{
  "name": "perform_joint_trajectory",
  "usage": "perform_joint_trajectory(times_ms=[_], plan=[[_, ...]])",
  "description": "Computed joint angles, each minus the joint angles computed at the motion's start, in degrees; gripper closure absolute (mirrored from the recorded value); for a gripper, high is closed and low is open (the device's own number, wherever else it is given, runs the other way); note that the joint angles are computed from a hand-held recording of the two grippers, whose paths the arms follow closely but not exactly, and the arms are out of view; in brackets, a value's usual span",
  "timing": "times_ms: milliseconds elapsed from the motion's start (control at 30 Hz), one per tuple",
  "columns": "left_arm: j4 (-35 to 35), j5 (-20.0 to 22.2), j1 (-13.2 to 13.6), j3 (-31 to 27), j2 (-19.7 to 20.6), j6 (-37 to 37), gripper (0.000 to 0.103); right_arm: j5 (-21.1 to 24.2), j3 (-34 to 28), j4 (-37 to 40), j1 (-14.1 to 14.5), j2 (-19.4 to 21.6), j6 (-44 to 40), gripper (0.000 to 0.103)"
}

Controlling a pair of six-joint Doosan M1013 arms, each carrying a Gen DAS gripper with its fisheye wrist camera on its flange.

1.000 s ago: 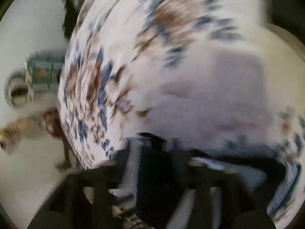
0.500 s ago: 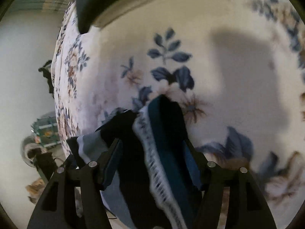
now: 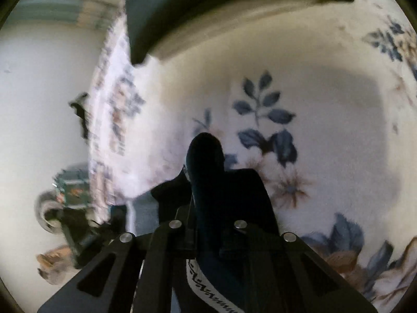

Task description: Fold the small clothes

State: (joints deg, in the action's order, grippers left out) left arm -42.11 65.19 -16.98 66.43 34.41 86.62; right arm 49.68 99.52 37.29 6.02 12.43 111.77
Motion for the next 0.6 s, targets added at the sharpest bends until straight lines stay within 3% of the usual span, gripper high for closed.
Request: perform_joint_trajectory(times_ms=[33,100,200,367,467,567,600], plan=[[-0.33,0.48,0.26,0.14,-0.24,-0.32,0.071,2.37,-0.46,0.4,-0.4,1.0,0.46,0.092],[1.19,0.38,0.48,0.75,-1.32,-0.74,0.06,4.07,0.11,3.58,-1.61,1.29,-0.14,0.071],[3.46,-0.19,1.23,3.93,-4.12,-2.04,0.043,2.29,2.92,3.04,-2.56,-2.15,1.41,0.05],[11.68,1.58,1.43,11.91,-9.5,-6.31,0.043,3.56,9.56,4.59,-3.01,-7.96,2.97,0.04],[12.55,1.02,1.53,16.89,-12.18,-7.26,0.043,4.07,14.46,10.12,-2.57,-9.99,2.95,0.039],[11.01,-1.38,1.81,19.2,-13.37,-7.62,0.042,1.59,20.33,20.74,-1.95,-11.48,2.38,0.04],[10.52,-1.66,1.87,19.32,-13.28,-7.93,0.038,-1.01,22.34,25.8,-1.36,-12.23,0.32,0.059]])
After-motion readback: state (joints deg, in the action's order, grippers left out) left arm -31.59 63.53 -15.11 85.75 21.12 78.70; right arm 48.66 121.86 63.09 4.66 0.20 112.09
